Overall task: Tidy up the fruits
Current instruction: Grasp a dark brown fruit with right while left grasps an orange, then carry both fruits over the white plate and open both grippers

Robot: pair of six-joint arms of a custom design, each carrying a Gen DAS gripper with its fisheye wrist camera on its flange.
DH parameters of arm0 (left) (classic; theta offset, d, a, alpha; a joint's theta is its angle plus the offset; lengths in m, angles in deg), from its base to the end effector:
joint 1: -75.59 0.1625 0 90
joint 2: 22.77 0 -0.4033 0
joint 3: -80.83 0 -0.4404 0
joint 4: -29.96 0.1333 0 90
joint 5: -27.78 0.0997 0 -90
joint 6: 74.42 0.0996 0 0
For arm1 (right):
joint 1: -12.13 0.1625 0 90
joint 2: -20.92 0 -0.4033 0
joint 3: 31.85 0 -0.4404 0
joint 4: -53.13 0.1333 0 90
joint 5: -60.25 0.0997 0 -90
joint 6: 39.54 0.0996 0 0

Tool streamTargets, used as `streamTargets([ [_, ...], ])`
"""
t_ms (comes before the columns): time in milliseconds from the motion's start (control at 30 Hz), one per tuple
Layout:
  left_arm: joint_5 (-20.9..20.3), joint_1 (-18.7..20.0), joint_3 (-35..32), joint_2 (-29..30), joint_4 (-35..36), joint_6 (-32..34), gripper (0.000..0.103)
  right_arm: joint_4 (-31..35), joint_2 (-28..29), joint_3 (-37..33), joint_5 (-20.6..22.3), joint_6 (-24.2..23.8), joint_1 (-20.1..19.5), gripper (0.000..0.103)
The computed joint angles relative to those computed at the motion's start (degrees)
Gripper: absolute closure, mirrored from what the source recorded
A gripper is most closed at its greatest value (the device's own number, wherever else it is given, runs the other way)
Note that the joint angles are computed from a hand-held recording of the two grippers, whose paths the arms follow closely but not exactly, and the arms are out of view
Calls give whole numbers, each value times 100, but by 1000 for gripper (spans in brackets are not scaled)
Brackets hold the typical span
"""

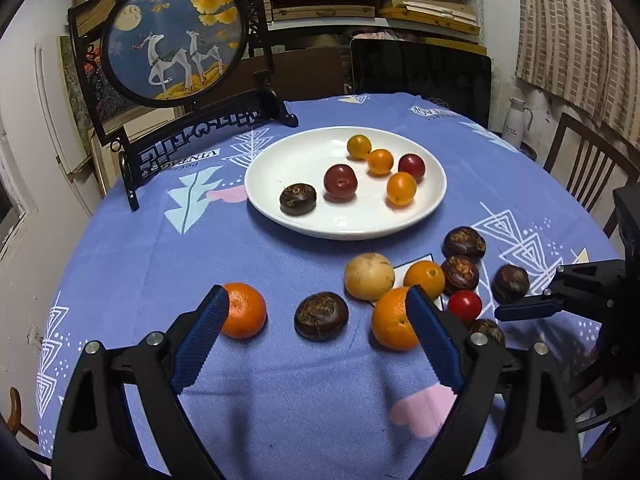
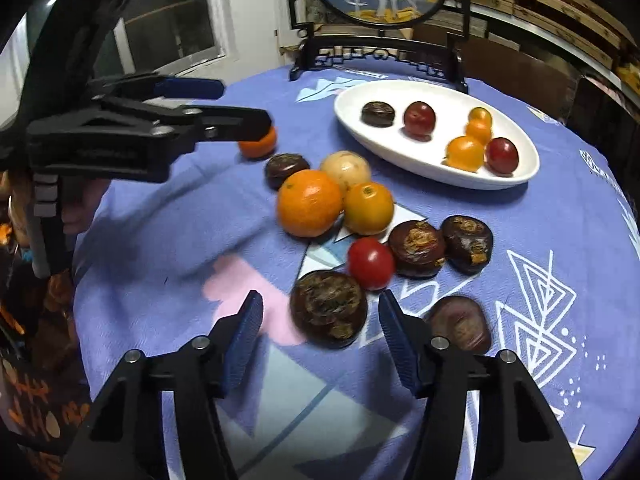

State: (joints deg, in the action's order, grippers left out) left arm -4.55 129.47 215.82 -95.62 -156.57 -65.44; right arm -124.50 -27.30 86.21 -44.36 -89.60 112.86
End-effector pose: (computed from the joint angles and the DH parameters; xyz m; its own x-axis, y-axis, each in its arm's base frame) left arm -0.0820 -0.4813 0.1709 -0.6287 0.0346 -0.7769 0.5918 0.6694 -0.4491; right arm 0.2077 -0.5152 -0.0115 -0.4837 -0.7843 0.3884 -0.8538 0.5205 -0.0120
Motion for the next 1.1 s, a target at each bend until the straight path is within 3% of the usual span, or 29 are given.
streamTargets([
  [100, -13, 10, -45, 81, 188, -88, 16, 8, 176, -164, -137, 178, -41, 46],
  [167, -76, 3, -68, 151, 335, -134, 16, 137, 148, -198, 12, 198, -64, 59],
  [333, -211, -3, -182, 441, 509, -73, 16, 96, -101, -13, 231, 33, -125, 60],
  [467, -319, 46, -344, 685, 539, 74, 17, 76, -455, 138, 312, 172, -271, 60],
  [600, -440, 231, -591, 802, 1033, -114, 42, 72, -626, 199, 364, 296, -404, 59],
  [700, -545, 347, -698, 809, 1323, -315, 49, 83, -639, 203, 400, 333, -472, 59],
  [733, -616, 367, -701, 794, 1321, -321, 56, 76, -623, 196, 405, 337, -480, 59],
  [967, -545, 169, -508, 575, 856, -174, 58, -23, -652, 198, 535, 247, -440, 59],
  [1100, -280, -46, -508, 456, 270, 100, 58, -144, -664, 77, 628, 194, -295, 59],
])
